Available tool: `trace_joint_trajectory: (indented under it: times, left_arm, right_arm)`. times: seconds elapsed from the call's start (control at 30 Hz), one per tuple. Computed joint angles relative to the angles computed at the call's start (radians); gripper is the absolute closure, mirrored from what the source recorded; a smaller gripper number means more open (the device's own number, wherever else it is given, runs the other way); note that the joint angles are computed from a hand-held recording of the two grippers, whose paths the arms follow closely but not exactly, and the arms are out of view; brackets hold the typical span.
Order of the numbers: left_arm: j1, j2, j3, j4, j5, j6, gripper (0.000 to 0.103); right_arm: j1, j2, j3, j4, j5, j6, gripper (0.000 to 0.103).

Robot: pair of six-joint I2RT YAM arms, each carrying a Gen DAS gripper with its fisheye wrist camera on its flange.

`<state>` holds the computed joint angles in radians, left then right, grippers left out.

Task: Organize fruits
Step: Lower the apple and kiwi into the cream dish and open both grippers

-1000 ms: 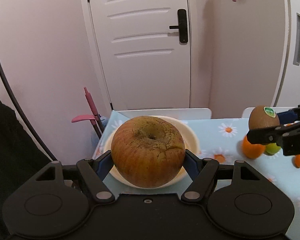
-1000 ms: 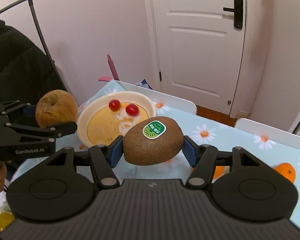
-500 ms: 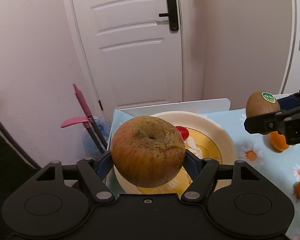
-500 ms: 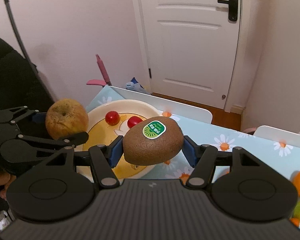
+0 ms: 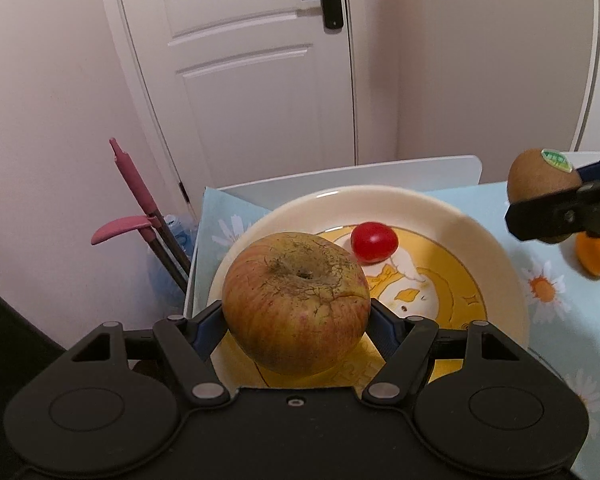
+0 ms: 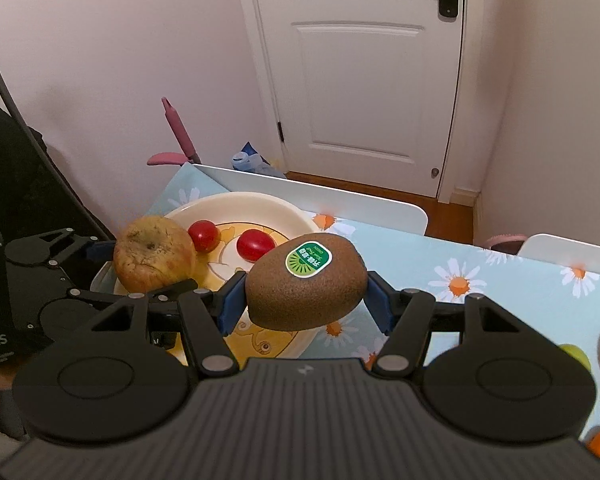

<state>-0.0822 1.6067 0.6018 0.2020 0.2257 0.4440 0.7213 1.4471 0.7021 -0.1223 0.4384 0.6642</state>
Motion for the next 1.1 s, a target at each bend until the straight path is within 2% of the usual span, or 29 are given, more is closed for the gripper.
trace_joint_trajectory:
  times: [0.23, 0.27, 0.3, 0.37, 0.6, 0.8, 1.1]
  left_arm:
    - [-0.022, 0.007, -0.003, 0.013, -0.046, -0.011, 0.024]
    - [-0.023, -0.007, -0.017, 0.029, -0.046, -0.010, 0.020]
    - [-0.026, -0.035, -0.041, 0.051, -0.045, -0.015, 0.009]
    - [-0.017, -0.095, -0.075, 0.073, -0.023, -0.026, 0.000]
    - [-0.003, -0.217, -0.090, -0.047, -0.033, -0.041, 0.000]
    - [0.028, -0.302, -0.099, -0.170, -0.025, -0.079, 0.000]
    - [0.018, -0.368, -0.150, -0.195, -0.085, -0.100, 0.000]
  right_arm:
    - [-0.015, -0.025, -0.009, 0.003, -0.030, -0.027, 0.026]
    - [-0.018, -0.032, -0.008, 0.000, -0.035, -0.033, 0.026]
    - [-0.021, -0.039, -0.008, -0.001, -0.040, -0.041, 0.026]
    - [-0.029, -0.049, -0.004, -0.005, -0.054, -0.059, 0.026]
    - [-0.060, -0.047, 0.010, 0.009, -0.122, -0.152, 0.026]
    - [-0.087, 0.024, 0.032, 0.049, -0.191, -0.254, 0.026]
    - [-0.108, 0.212, 0.075, 0.138, -0.235, -0.391, 0.026]
